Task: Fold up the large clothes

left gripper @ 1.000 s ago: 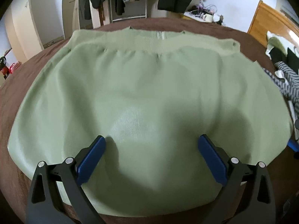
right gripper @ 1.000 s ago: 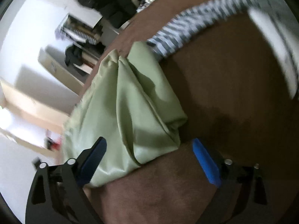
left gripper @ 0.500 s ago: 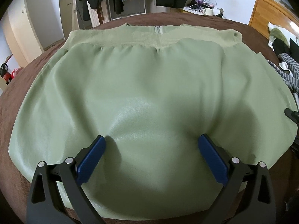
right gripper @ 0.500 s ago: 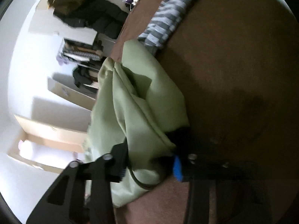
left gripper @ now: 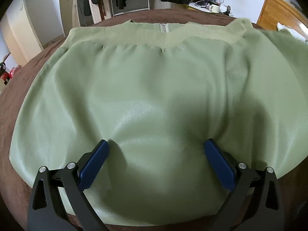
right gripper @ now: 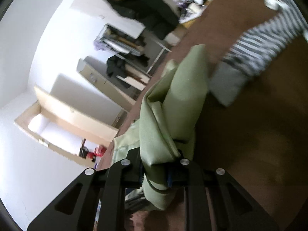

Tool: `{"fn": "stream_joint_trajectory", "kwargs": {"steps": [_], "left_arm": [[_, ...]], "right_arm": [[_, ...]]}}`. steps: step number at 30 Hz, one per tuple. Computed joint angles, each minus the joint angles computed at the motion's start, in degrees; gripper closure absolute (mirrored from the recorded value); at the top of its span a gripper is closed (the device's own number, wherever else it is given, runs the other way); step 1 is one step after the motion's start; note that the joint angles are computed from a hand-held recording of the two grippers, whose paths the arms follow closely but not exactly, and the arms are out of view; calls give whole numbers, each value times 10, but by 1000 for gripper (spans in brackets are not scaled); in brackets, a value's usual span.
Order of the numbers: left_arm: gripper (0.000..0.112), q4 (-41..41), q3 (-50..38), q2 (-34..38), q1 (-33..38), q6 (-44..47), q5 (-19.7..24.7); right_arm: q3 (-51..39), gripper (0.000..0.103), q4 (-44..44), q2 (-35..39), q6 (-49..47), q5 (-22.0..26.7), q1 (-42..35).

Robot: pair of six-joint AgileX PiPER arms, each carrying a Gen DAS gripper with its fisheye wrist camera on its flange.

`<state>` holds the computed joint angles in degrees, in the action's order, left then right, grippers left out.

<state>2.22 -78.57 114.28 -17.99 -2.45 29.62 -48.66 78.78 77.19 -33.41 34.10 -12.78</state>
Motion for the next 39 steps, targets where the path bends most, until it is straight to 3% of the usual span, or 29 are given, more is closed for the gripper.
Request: {"fn": "stream_joint_trajectory", "kwargs": {"steps": [10,15,23,28,33,39], "left_arm": [[15,-103,-22,1,28,91,36],[16,-79,-11,-34,55,85,42],[16,-131,29,-114,222,172,67],[16,-138,12,-116,328,239,91],[16,-134,-7,-99,411,286,109],[16,-144,-23,-80,460,307,131]], "right_arm": [[-183,86,-356,50,334,-49,142],[-248,86,-494,72,451,-51,208],[-406,86,-627,183,543,-38,337],[-548,86,-712,293,587,23,412],[-674,86,-719,399,590,86,468],[-851,86,-761,533,599,222,536]]}}
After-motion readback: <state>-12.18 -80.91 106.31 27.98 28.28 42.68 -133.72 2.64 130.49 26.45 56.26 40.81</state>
